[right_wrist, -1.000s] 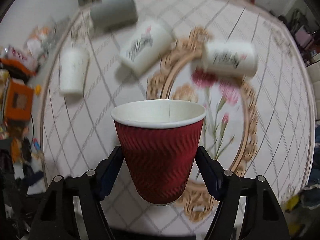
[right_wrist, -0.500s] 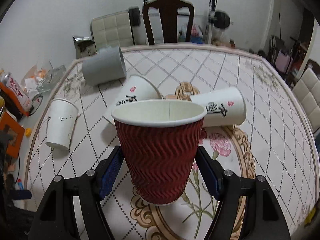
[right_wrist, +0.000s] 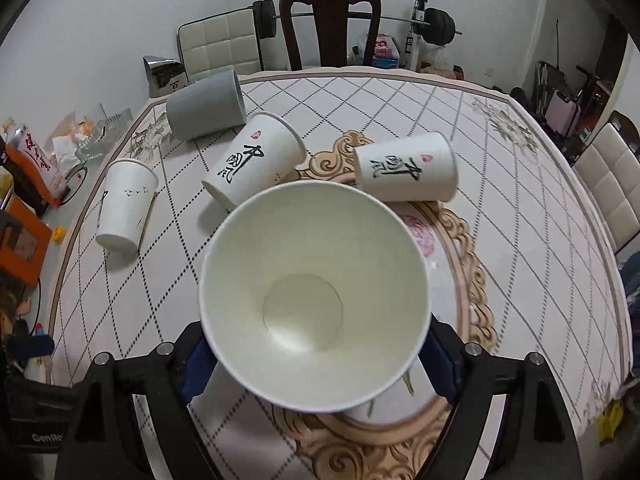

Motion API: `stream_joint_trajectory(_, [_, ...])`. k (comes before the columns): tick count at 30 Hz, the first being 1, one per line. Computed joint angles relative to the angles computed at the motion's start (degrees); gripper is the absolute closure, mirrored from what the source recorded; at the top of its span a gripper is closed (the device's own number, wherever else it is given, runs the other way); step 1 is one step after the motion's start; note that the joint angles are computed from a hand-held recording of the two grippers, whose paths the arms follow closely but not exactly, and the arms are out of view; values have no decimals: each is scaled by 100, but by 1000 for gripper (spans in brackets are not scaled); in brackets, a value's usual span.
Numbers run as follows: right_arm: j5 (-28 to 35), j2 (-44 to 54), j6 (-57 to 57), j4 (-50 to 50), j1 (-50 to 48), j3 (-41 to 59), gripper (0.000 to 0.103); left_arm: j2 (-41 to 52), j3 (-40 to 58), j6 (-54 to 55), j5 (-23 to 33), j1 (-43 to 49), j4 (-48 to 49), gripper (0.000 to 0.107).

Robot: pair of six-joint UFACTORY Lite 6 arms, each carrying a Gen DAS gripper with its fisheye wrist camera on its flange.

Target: Flip cup upright

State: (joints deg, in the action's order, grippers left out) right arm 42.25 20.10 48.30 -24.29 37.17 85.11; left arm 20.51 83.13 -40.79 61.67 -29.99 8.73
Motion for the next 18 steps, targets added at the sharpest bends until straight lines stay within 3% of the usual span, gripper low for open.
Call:
stream_joint_trajectory(5, [502,-863,84,-28,168,-343,9,-718,-181,-535,370,-462,276,4])
stream_joint_trajectory(11, [1642,-1746,-61,-91,455,-192,0,-1552,-70,-1295,1139,-1071,842,4])
stream_joint_trajectory(18, [3580,-2458,-157,-457,1157,1003,0,-1728,1534,-2192,2772,-2454,1577,4])
